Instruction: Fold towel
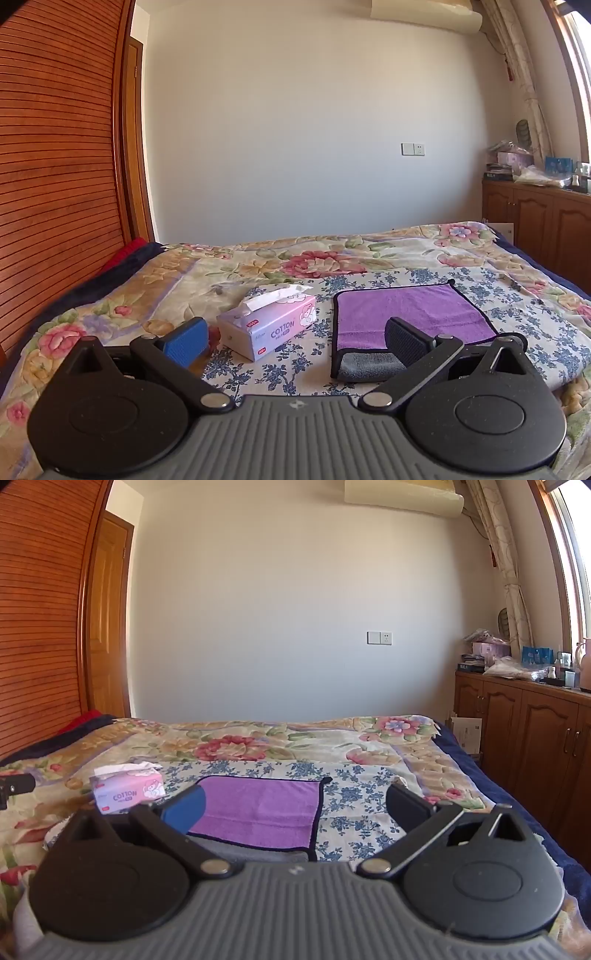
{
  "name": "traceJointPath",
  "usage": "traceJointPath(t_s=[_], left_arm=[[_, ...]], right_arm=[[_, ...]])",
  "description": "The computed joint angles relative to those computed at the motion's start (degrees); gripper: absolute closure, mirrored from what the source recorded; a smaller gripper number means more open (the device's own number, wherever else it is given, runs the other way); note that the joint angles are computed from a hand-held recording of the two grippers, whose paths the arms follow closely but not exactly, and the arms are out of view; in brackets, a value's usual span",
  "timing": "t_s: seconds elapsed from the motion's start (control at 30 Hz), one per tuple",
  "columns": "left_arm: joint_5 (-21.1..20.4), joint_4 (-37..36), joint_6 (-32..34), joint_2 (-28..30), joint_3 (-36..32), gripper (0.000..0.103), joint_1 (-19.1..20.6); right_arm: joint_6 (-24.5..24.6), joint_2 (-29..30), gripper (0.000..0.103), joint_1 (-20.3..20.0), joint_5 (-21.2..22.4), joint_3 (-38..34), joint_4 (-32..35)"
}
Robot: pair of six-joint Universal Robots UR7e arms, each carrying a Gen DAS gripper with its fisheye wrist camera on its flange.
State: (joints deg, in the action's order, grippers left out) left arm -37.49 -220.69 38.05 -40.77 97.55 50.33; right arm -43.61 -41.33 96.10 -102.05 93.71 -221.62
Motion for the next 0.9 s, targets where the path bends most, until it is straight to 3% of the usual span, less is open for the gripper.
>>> traceJointPath(t_s=[0.9], left_arm=[[-0.21,-0.97,1.06,0.26,-0.19,0.0,0.05]], right_arm=[[0.31,0.04,0.0,0.0,0.03,-0.02,0.11]])
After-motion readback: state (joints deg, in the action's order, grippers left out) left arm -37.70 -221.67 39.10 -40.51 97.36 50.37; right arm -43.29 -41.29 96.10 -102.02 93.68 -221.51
